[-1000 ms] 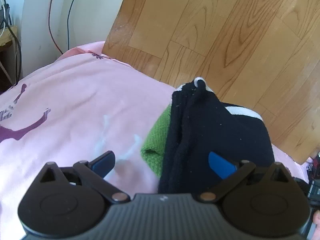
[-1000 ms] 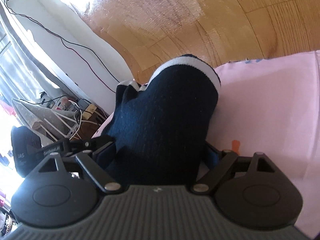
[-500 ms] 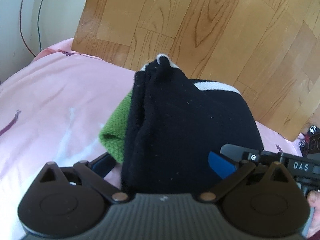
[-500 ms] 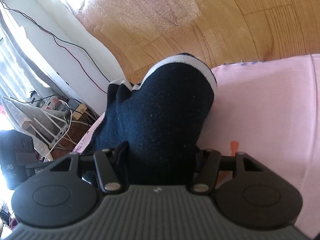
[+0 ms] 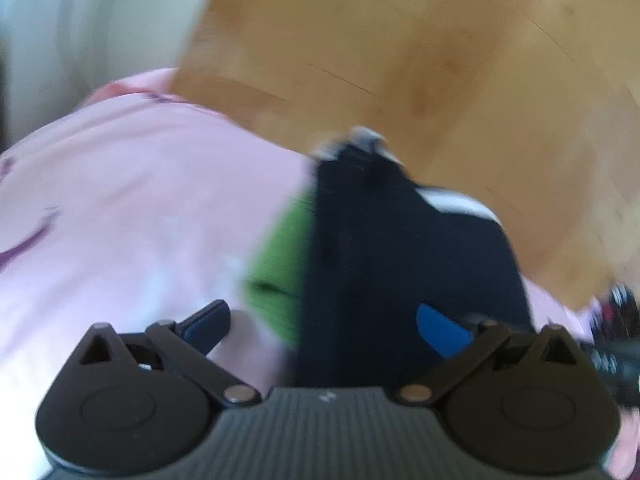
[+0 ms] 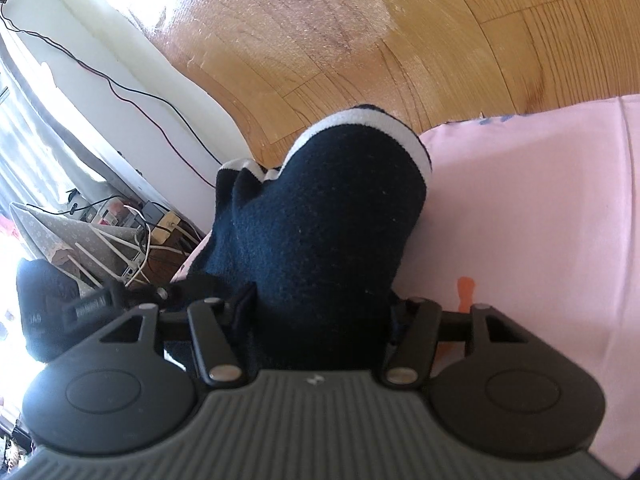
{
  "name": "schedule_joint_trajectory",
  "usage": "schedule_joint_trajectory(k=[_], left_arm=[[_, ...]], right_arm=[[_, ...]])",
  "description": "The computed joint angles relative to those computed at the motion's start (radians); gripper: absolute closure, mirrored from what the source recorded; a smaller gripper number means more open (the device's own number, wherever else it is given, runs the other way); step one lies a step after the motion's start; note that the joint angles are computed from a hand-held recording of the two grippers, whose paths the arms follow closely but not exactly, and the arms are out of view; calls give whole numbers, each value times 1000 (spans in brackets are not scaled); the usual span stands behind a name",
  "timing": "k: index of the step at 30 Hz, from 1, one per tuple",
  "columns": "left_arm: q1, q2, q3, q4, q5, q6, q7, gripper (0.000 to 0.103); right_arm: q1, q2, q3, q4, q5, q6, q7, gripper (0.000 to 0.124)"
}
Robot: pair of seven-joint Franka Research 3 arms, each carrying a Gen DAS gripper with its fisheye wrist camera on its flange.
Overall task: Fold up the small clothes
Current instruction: 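Set the rolled sweater bundle down on the bed and open both grippers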
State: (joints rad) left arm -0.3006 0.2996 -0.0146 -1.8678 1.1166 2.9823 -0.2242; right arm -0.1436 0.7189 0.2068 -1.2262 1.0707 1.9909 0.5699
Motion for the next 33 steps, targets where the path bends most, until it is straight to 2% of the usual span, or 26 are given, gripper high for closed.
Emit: schedule_joint_trajectory(k=[1,2,3,4,5,6,7,8,9,10,12,13,14,15,16,17,19,20,21,22,24,25,29,31,33], left_arm=[[9,19,-15,17,-15,31,37,4],[0,30,-24,34,-31,14,78,6],[-19,33,-30,52,-47,-51,118,13],[-40,29,-21,59,-30,-83,113,24],[-54,15,-4,50,9,-84,62,34],[-62,-7,11,35,54,-86,-4,52],[-67,-31,31,18,138,-65,-112,59],[-76,-54,57,6,267,-45,-270,59],[-83,-78,69,-4,383,-62,-412,59],[-85,-92,64,-5,448,-101,-490,58],[-100,-134,42,-35,535,-259,-593,55],[-108,-146,26,-49,540,-365,-614,52],[-106,-146,12,-51,521,-437,-604,49],[-101,-136,-1,-44,490,-497,-584,40],[-88,-118,-11,-33,453,-528,-558,34],[-64,-88,-21,-12,388,-519,-505,34],[23,-24,-65,30,171,-440,-322,34],[42,-9,-70,32,112,-406,-276,31],[27,-12,-47,27,124,-392,-292,27],[34,-19,-60,25,121,-410,-287,24],[18,-28,-60,22,150,-463,-299,20],[4,-26,-70,29,147,-512,-287,19],[-47,9,-88,103,132,-724,-207,19],[-74,7,-95,115,143,-799,-207,13],[-100,-6,-113,117,129,-863,-206,13]], right_arm=[[0,-2,0,-3,1,3,-5,61],[0,-9,1,-12,3,10,-15,63],[0,-19,3,-29,10,22,-35,65],[0,-33,5,-48,20,40,-60,71],[1,-43,6,-61,28,52,-87,74],[1,-47,9,-67,40,59,-113,76],[0,-50,14,-66,55,62,-130,77],[0,-48,21,-54,72,59,-141,78],[1,-41,29,-34,90,54,-152,79],[3,-30,40,-4,106,42,-165,79],[19,-8,65,56,130,27,-222,79],[33,7,76,91,133,23,-253,79],[56,33,83,142,126,19,-264,79],[83,65,84,196,109,22,-253,79],[120,106,81,260,79,39,-235,78],[158,142,74,311,41,73,-221,73],[262,193,22,363,-78,217,-159,65],[318,212,-22,374,-155,295,-96,57],[350,219,-41,351,-189,374,-64,48],[347,224,-33,336,-153,411,-63,42],[298,236,30,352,-168,379,26,42],[274,211,48,314,-143,377,27,41],[142,21,143,26,-14,474,-211,41],[100,-66,134,-90,40,467,-275,40],[74,-144,102,-198,70,438,-291,39]])
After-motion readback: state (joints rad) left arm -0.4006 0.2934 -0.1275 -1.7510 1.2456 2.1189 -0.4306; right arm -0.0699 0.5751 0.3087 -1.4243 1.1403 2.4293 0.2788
